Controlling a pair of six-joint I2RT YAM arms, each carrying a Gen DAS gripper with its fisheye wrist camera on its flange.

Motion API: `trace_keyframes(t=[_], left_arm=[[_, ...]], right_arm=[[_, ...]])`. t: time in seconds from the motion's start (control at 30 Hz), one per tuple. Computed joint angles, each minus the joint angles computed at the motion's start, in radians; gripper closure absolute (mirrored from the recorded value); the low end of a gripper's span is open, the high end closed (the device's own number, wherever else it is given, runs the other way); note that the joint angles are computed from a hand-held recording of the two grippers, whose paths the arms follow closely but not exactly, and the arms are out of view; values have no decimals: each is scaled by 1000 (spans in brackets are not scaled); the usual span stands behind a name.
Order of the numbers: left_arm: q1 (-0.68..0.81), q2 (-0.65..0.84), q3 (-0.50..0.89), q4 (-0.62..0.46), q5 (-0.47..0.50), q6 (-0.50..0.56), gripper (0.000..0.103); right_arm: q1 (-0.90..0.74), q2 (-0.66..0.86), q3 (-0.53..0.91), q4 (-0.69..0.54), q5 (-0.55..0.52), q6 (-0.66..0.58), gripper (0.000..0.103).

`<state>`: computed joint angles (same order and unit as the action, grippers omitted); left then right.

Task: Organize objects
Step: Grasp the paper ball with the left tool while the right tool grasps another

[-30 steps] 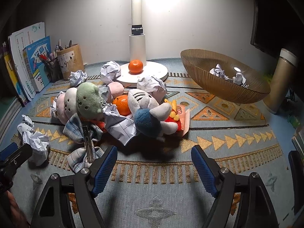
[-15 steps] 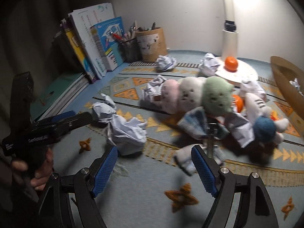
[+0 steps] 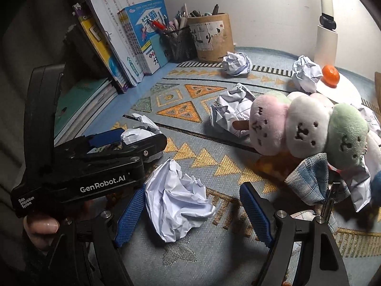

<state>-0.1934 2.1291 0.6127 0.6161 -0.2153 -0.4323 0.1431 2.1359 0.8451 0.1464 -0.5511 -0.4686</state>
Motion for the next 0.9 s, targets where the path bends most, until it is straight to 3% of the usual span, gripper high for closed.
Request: trace_keyframes(t=[0.2, 0.3, 0.4, 0.6, 0.9], left_arm=[[-22, 12, 22, -32, -19, 14, 50], [-37, 16, 30, -41, -40, 23, 59], [-55, 16, 35, -51, -69, 25, 60], [-78, 1, 21, -40, -101, 29, 63], [-186, -112, -13, -94, -182, -1, 63]], right_arm=[[15, 8, -16, 15, 14, 3, 25], [21, 5, -23, 23, 22, -2, 40], [22, -2, -39, 43, 25, -1, 49], [6, -76, -130, 113, 26, -26, 51], [-179, -225, -171, 12, -92, -89, 51]])
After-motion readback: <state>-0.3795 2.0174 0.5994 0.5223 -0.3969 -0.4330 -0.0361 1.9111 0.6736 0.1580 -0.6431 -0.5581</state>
